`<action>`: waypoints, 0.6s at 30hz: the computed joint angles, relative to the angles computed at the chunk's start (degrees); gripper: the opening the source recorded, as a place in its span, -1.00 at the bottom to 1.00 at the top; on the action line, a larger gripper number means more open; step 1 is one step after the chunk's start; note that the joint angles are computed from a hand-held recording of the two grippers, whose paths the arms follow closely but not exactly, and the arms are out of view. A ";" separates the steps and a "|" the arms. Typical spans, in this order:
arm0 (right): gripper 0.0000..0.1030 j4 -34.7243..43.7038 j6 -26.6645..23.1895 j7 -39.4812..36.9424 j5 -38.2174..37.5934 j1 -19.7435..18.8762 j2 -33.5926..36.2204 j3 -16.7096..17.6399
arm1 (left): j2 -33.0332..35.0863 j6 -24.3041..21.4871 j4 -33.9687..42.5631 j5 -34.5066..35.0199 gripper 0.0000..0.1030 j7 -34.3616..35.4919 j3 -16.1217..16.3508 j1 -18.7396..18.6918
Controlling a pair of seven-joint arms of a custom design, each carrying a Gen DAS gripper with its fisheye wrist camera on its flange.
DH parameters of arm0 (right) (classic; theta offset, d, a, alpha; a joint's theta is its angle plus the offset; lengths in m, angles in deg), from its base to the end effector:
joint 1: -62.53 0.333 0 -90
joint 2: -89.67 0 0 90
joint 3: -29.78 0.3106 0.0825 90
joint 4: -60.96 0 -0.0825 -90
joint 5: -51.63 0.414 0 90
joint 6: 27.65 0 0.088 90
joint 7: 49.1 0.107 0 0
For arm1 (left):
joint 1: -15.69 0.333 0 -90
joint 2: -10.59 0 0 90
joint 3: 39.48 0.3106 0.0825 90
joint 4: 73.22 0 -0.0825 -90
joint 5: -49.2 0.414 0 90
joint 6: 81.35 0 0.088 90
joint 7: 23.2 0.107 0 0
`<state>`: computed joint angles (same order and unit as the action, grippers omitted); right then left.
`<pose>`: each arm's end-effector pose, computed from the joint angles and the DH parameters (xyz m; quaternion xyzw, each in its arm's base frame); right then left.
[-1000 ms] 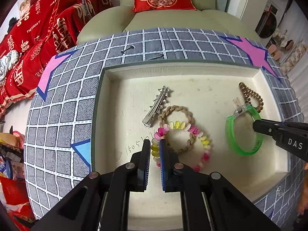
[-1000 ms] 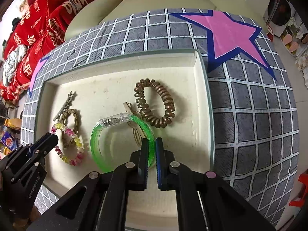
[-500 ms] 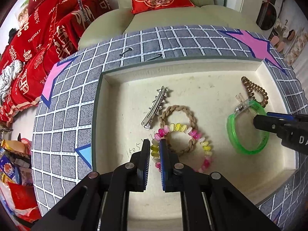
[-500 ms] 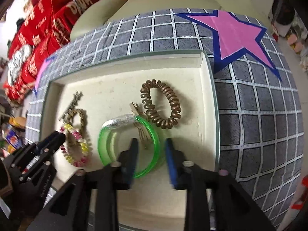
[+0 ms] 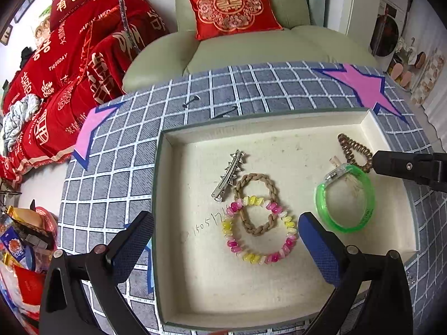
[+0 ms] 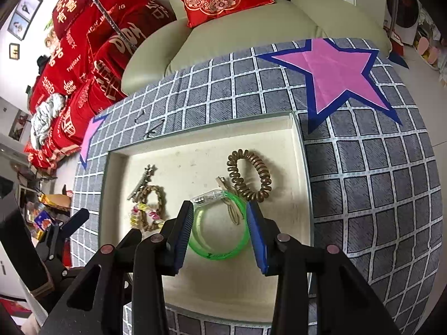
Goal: Organize jewelry
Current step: 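Carry the bead bracelet and green bangle into the tray and open both tools, then move both tools back out of the tray toward the loose jewelry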
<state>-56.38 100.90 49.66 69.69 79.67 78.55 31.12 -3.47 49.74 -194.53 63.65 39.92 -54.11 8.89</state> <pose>0.5319 0.1880 0.5530 -0.6945 0.6798 0.0174 0.2348 0.5108 -0.2040 0.5445 -0.6729 0.6987 -0.1358 0.2016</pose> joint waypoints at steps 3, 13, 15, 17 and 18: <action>0.25 -0.62 0.26 -0.71 0.62 0.12 -1.41 -0.17 | -1.58 -0.09 -0.76 0.02 1.00 -0.26 -0.12 -0.02; 0.62 -3.70 -0.08 -1.30 2.58 1.31 -7.11 -1.01 | -9.44 -2.00 -5.36 -5.08 1.00 1.93 -0.71 -0.75; 0.75 -5.00 -0.25 -1.00 2.57 1.60 -8.84 -1.09 | -11.29 -2.94 -6.61 -6.09 1.00 2.43 -0.86 -0.96; 0.75 -6.26 -0.44 -0.40 2.24 1.83 -10.52 -1.14 | -12.96 -3.68 -7.77 -7.16 1.00 2.99 -0.87 -1.10; 0.75 -7.15 -0.61 0.05 2.12 1.97 -11.72 -1.15 | -14.23 -4.19 -8.60 -7.46 1.00 3.03 -1.01 -1.10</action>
